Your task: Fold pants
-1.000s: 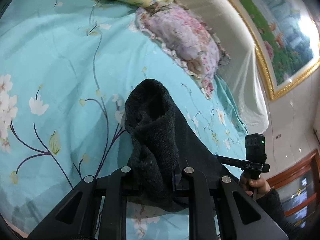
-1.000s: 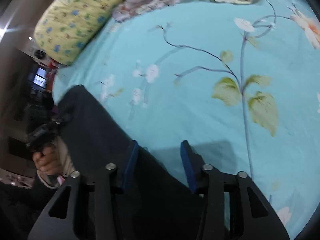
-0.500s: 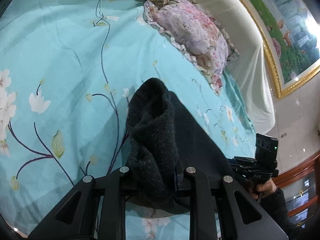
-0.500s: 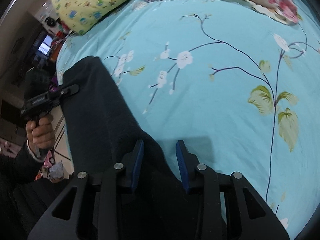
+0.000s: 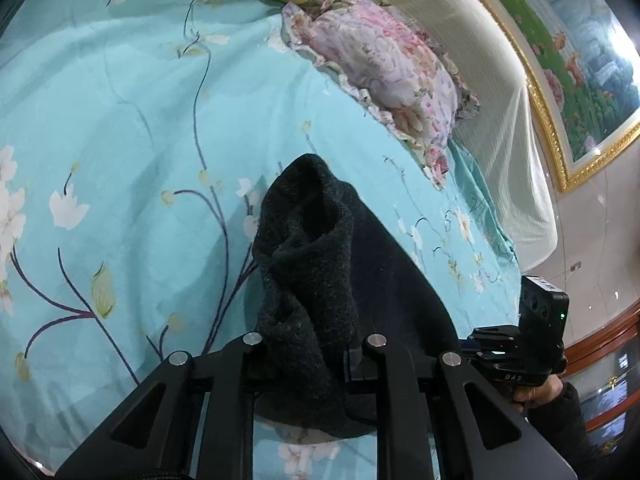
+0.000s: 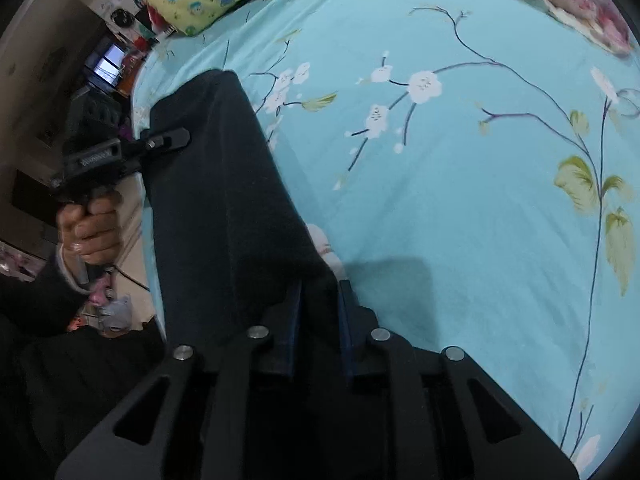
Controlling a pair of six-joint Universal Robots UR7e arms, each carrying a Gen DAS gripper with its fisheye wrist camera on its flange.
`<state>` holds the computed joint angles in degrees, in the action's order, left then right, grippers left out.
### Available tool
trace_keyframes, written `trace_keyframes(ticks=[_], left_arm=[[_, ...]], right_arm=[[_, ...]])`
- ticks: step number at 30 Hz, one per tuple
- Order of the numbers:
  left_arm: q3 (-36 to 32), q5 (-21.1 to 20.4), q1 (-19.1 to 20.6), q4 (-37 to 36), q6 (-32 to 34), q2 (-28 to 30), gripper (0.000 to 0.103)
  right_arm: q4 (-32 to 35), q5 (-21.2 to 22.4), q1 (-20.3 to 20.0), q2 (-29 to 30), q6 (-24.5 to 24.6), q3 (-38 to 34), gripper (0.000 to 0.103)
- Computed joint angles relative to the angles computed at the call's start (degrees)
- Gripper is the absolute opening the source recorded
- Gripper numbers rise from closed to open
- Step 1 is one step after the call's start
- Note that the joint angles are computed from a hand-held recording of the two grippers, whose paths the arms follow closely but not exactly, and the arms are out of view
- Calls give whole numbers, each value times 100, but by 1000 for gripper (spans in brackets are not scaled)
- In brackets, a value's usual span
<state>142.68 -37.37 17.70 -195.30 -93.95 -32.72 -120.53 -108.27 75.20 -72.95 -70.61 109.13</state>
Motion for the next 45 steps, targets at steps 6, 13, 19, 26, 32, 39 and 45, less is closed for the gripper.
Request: trace_keyframes(ticks=[6,13,19,26,32,39,45], left_arm=[[160,772,-902,-116,405,-618,15],[158,1009,-1111,123,963,-755,15],[783,655,-741,-90,85,-459,15],[853,261,-438,216,-129,-194,19],[1004,145,-940,1902,-1553,-752,32],[880,37,-1644,4528,-2913,-1842,35],[644,419,-1597,4132,-2164,-1887,41]], right_arm=[[-1827,438,168,-798,-645,946,11],[-4646,1421,372,-1124,-1026,1823,5],[-5272,1168,377,-382,-920,1908,5],[-5499,903,271,71,-676,2024,6],[-5588,1075,130,-130,-179,2067,51],[-4553,1929,-365,-1175,151,2129,56],[-3774,2566,-958,-2051,415,2196,56]])
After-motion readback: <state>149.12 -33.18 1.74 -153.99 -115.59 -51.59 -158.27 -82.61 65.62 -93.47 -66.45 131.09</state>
